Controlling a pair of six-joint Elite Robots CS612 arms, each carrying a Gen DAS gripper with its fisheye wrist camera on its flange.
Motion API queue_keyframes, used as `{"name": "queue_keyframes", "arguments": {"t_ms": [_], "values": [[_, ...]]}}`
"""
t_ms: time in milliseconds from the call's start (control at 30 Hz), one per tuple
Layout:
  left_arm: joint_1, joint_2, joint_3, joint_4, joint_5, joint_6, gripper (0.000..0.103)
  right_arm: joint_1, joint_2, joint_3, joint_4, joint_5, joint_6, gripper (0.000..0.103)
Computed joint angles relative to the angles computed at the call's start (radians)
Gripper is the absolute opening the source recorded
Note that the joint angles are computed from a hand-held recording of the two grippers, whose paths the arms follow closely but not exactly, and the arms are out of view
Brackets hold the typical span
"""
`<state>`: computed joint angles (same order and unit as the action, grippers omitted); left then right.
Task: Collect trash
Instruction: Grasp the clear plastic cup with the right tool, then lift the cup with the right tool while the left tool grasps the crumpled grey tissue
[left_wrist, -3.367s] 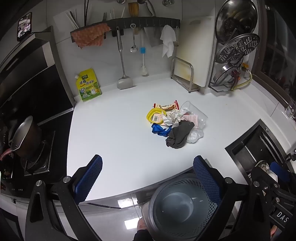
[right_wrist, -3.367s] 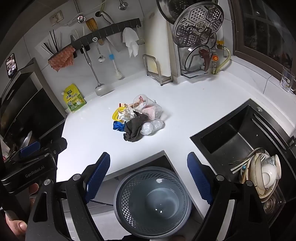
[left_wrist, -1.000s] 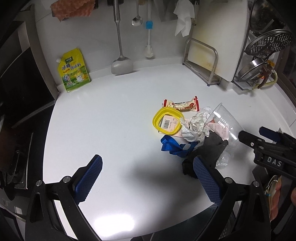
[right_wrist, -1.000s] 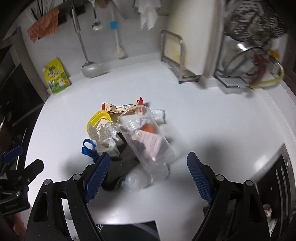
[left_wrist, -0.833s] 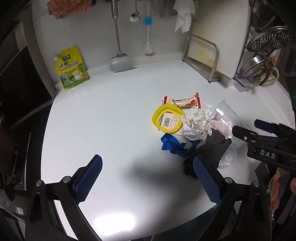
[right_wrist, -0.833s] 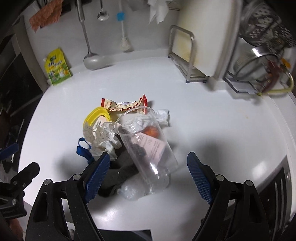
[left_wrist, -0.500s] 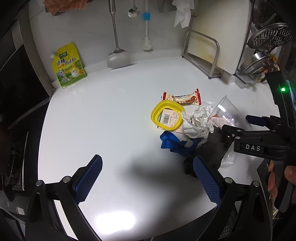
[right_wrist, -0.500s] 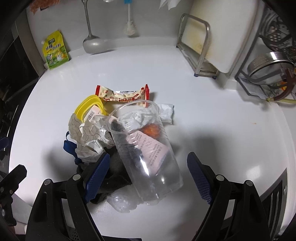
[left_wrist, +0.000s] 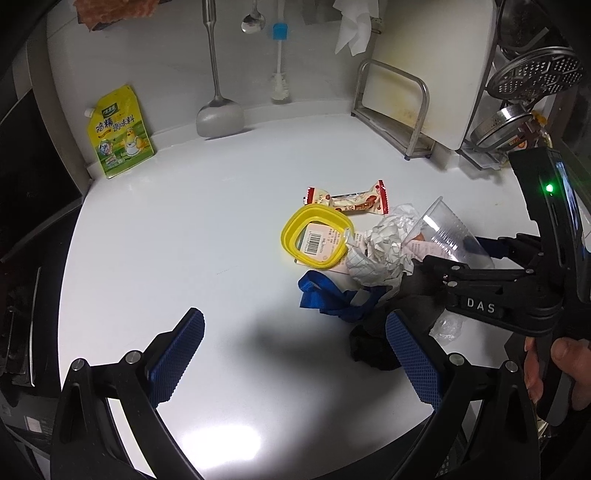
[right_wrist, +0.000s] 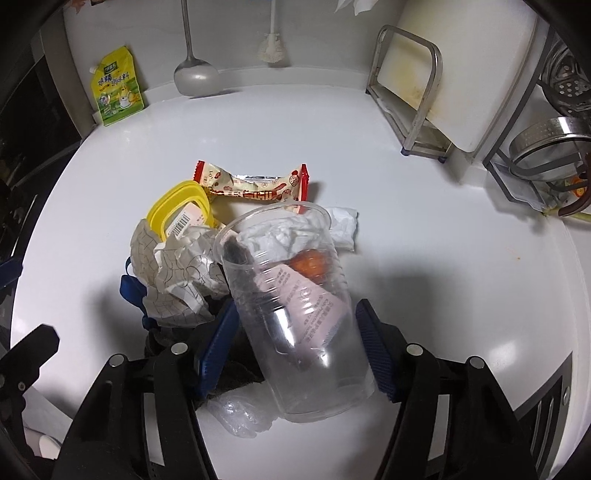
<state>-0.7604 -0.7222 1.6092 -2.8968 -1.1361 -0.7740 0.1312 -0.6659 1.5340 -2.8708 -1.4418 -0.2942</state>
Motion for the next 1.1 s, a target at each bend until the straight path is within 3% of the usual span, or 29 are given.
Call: {"name": "queue_keyframes", "arguments": {"t_ms": [167,300,633,900,967,1100], "values": [[0.003,0.016,-0.017,-0.015,-0.009,0.007,0.097,-0.018,-0.015,0.030,-0.062,0.050,0.064,0.062],[0.005,0.034,-0.041,-0.023,-0.019,0.022,0.097,-0.043,-0.042,0.076,-0.133,0.079,0.165,0.062],[0.014,0.101,-0.145,-0.041,-0.054,0.048,0.097,-0.103,-0.122,0.280,-0.281,0.093,0.378,0.062],[0.018,0.148,-0.227,0.049,-0.078,0.052,0.095,-0.131,-0.156,0.402,-0.324,0.088,0.447,0.062],[0.020,0.154,-0.235,0.051,-0.083,0.054,0.089,-0.135,-0.160,0.418,-0.330,0.085,0.458,0.062],[0.021,0.162,-0.248,0.071,-0.102,0.066,0.061,-0.142,-0.167,0.448,-0.350,0.075,0.481,0.062]]}}
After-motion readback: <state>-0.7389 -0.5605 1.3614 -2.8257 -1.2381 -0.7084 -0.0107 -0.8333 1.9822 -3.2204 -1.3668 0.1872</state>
